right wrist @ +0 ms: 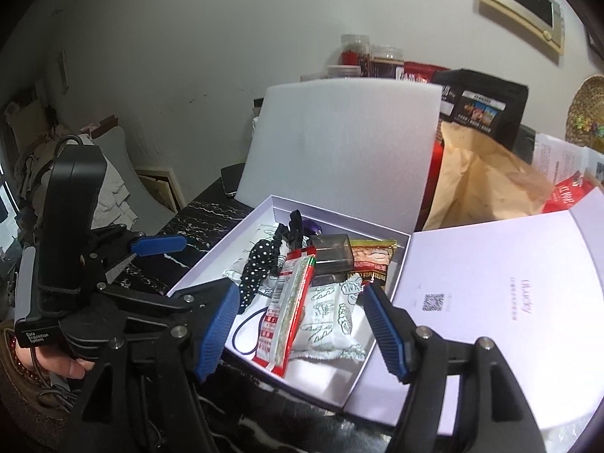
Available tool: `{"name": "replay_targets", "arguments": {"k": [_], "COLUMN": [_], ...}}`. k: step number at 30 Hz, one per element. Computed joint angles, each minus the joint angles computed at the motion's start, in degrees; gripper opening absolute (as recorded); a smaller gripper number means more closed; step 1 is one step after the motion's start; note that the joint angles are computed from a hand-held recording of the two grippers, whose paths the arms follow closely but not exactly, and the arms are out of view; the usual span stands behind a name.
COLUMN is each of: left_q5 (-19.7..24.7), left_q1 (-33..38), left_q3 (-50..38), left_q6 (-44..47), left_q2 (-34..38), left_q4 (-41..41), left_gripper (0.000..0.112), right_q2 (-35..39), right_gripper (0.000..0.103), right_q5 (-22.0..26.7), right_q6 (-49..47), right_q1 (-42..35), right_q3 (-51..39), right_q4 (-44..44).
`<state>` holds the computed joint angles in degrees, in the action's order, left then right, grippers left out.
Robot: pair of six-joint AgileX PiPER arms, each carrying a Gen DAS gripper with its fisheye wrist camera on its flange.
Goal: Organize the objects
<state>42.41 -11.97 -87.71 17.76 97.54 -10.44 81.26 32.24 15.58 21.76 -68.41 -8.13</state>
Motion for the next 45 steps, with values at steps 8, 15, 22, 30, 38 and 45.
{"name": "replay_targets", "arguments": {"k": [8,15,22,30,38,45], "left_q5": [1.1,3.2,5.2,7.0,10.1,13.5], "left_q1": [-0.6,-1.4,-1.2,0.8,5.0,8.8], "left_q3": [5.4,10.4,16.1,23.1,27.1,27.9], "left_q6": [-3.8,-8.4,-11.3,-11.1,-8.5,-5.6], "left_q2": [-9.0,-16.3,-23.5,-31.2,-37.2,-40.4], "left_q4": [4.1,7.7,10.4,9.9,8.0,6.2], "left_gripper": [0.081,0.082,0.082,0.082,0.082,0.082], "right_q2": [-6.9,-11.8,-15.0,-16.8,-15.7,-15.6], "right_gripper": [0.07,0.071,0.071,0.071,0.072,0.072], "right_q5": [3.3,9.2,16.2,23.7,31.7,37.2], "right_q6": [9.7,21.9,33.0,43.9,54.2,62.2], "right_q1": [4.9,11.7,20.2,31.0,42.2,50.4], "right_q3": [2.9,5.1,7.3,9.1,9.3,9.3], "right_q4": [-8.1,-18.0,-26.4,-33.0,-37.6,-40.9]}}
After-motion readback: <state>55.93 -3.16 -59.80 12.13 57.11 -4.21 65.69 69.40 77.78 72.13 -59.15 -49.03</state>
